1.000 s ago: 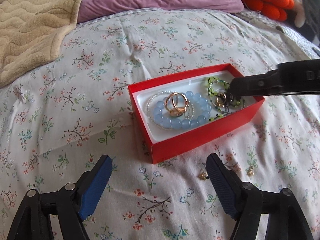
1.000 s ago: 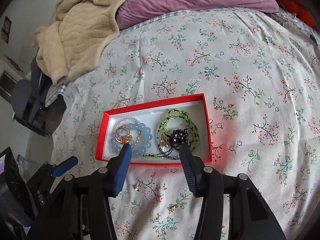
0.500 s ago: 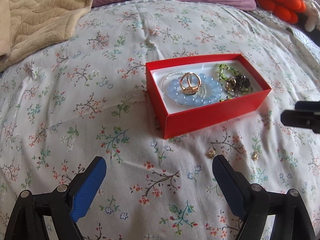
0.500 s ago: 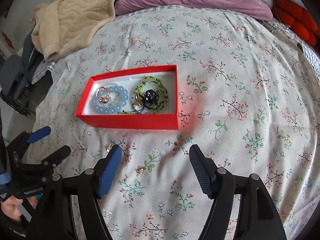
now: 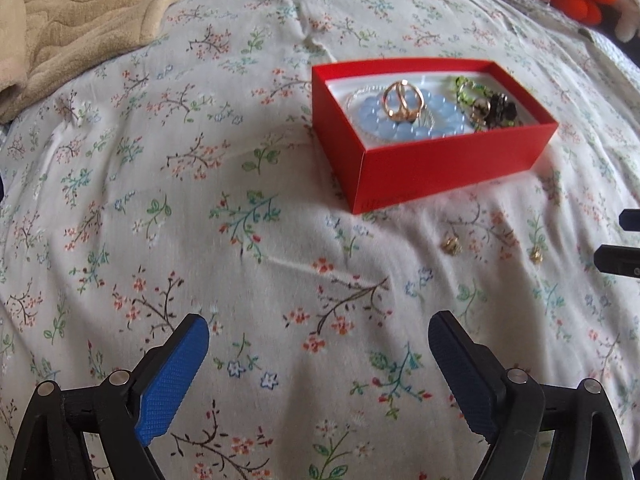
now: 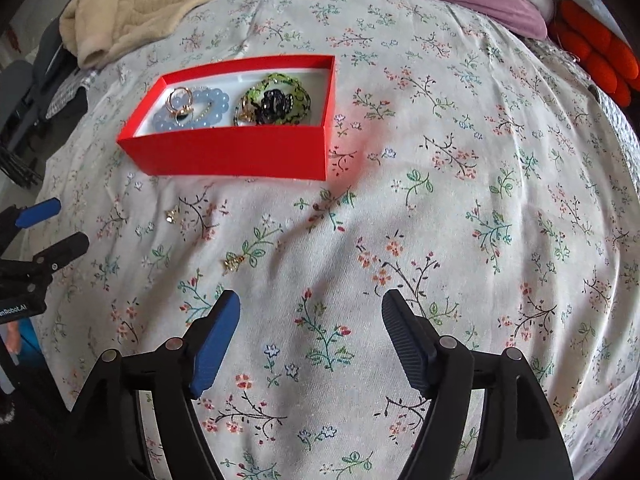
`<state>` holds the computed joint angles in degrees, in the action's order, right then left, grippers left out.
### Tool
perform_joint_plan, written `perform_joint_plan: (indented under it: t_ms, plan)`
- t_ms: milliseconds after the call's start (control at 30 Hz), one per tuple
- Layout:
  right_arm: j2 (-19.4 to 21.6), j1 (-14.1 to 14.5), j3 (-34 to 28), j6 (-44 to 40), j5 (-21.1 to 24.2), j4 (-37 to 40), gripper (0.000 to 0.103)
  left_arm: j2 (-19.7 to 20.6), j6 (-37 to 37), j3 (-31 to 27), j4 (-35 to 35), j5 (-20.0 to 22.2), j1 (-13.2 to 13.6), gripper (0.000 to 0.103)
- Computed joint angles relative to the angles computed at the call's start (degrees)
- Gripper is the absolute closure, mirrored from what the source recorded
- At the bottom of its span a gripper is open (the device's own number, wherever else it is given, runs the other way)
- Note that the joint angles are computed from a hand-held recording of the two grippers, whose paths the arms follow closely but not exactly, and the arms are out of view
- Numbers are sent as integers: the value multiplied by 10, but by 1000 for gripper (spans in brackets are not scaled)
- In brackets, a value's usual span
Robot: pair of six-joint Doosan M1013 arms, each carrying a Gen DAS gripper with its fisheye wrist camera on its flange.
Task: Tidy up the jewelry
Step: 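Withdraw both open tools toward the last gold earrings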
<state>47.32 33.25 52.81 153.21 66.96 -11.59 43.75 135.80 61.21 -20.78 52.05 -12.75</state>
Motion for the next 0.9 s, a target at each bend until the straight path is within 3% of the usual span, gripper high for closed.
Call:
perform_joint_plan:
  t_ms: [433, 833, 900]
  plan:
    - [29, 25, -21, -62, 33, -55, 27, 7, 12, 14, 49, 0, 0, 11]
    - [54, 25, -56, -70, 20, -91, 27, 7, 14, 14, 57, -6, -5, 11]
    - [61, 25, -69, -78, 23, -90, 32, 6, 16, 16, 56, -7, -5, 11]
